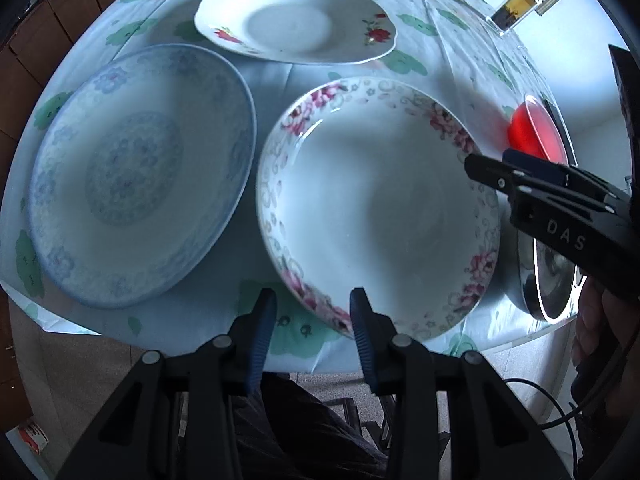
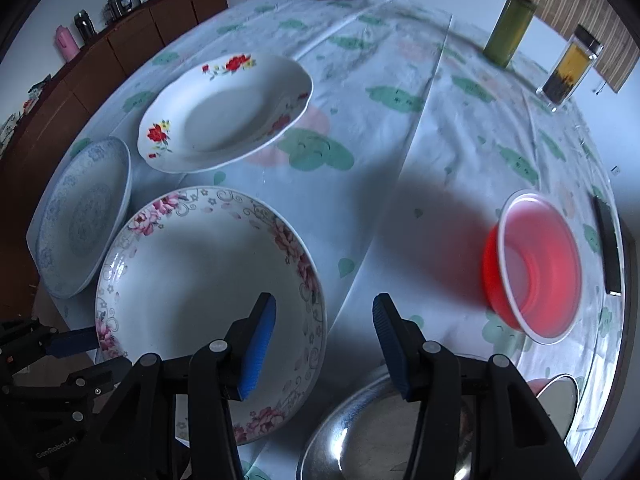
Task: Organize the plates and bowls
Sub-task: 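Move both grippers to the pink-floral deep plate rim and close on it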
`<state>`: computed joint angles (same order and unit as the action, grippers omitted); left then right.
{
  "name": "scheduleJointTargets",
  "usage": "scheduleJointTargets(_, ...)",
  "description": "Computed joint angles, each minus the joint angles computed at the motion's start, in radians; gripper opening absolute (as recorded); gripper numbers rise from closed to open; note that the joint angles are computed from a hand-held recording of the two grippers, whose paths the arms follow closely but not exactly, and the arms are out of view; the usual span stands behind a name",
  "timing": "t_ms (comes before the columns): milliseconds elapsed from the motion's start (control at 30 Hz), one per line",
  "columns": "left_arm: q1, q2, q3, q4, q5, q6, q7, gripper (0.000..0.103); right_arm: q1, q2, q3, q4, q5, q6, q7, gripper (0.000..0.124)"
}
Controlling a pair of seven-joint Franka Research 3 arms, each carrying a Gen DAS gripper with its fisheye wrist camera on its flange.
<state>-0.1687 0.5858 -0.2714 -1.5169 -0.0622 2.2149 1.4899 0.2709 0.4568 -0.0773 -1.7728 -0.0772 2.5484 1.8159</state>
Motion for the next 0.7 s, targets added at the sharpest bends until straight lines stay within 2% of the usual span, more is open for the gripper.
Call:
scheduleJointTargets(267,-0.008,0.06,-0.001,0.078,0.004,-0.048,0.008,0.034,-0.018,0.074,0.017,0.118,0.039,-0.123,-0.05,0.04)
scheduleJointTargets(700,-0.02,0.119,0.006,0.181,0.025,-0.104,0.019,0.031,-0.038,0.161,0.038,0.265,0.106,-0.238,-0.127,0.023)
